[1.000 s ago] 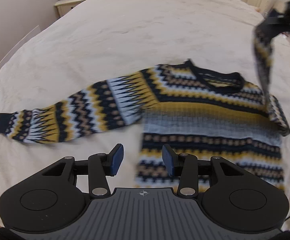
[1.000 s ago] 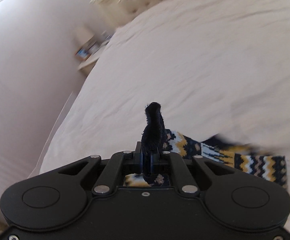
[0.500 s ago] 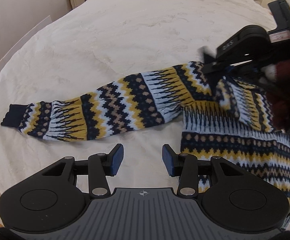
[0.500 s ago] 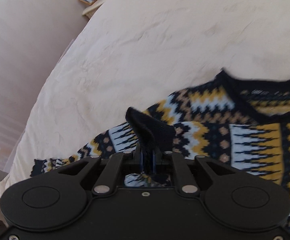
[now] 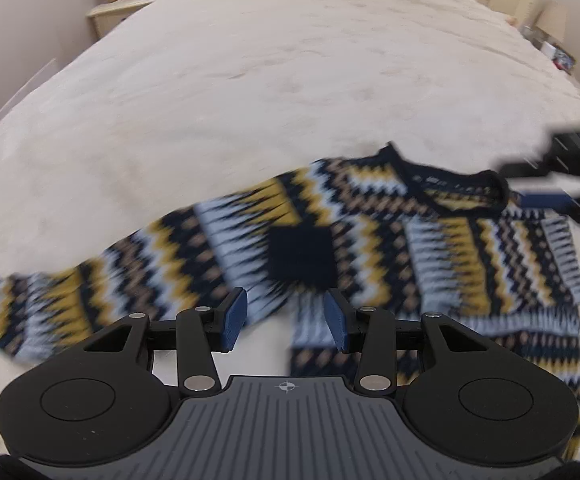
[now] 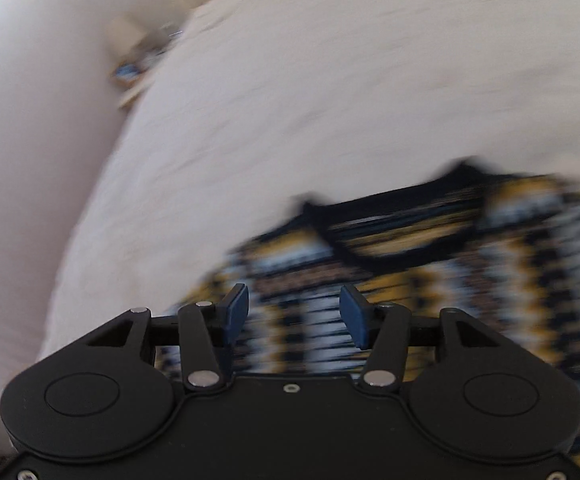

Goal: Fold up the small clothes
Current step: 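Lift the held sleeve with the right tool across the body, release, then move the left tool toward the other sleeve cuff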

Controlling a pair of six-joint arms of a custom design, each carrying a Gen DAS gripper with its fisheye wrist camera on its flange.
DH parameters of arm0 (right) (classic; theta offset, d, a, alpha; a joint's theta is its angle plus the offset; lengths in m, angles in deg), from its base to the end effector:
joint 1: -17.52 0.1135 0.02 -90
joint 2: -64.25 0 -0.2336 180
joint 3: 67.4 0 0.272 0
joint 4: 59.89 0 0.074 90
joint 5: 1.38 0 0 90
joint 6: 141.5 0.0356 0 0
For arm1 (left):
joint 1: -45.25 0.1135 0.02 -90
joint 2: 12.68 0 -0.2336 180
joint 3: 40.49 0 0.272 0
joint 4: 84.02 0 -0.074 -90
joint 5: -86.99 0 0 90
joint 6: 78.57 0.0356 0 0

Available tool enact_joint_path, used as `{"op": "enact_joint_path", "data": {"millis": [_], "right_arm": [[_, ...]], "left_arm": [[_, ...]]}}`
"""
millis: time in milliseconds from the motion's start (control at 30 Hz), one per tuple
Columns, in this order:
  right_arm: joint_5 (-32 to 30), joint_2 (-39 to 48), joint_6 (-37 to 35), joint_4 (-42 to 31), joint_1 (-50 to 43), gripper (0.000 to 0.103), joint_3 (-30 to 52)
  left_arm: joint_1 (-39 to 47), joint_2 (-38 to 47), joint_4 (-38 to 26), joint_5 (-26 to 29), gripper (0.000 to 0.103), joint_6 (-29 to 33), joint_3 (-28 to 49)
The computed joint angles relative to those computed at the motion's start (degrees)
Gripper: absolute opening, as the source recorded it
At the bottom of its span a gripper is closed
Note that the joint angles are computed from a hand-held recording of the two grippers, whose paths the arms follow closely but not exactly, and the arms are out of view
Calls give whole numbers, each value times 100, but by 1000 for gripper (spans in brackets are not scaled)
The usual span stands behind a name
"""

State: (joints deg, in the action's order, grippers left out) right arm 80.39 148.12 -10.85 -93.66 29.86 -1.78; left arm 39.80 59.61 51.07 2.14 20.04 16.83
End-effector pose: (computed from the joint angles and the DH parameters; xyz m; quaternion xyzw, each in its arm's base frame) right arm 0.3121 0.0735 0.1745 0.2080 0.9202 0.2055 0.2602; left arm 0.2651 -0.0285 0.1711 0.1297 0.9560 -0.0362 0.2607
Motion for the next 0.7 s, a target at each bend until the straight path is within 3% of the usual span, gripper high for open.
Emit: {"op": "enact_joint_path", "data": {"millis": [133, 233, 333, 400, 467, 533, 700], "right_arm": [[98, -480, -501, -686, -1138, 59, -291], [322, -363, -1007, -1024, -1837, 59, -128], [349, 89, -1429, -1045, -2401, 59, 167], [390, 638, -1582, -1118, -2613, 59, 571], [364, 1143, -1747, -1129, -2754, 59, 908], [342, 1718, -1868, -1267, -2798, 59, 1359], [151, 2650, -2287, -1555, -2665, 58, 2120]], "left_arm": [[-542, 871, 658, -185, 42, -314, 197], [-786, 1483, 1062, -339, 42, -557, 325], [-959, 2061, 1371, -593, 42, -705, 384], [-1039, 2648, 1251, -868, 42, -765, 624], [-949, 3091, 1162, -804, 42, -828, 750], [-834, 3005, 1474, -671, 42, -943, 482], [-826, 3036, 1465, -730, 42, -973, 494]]}}
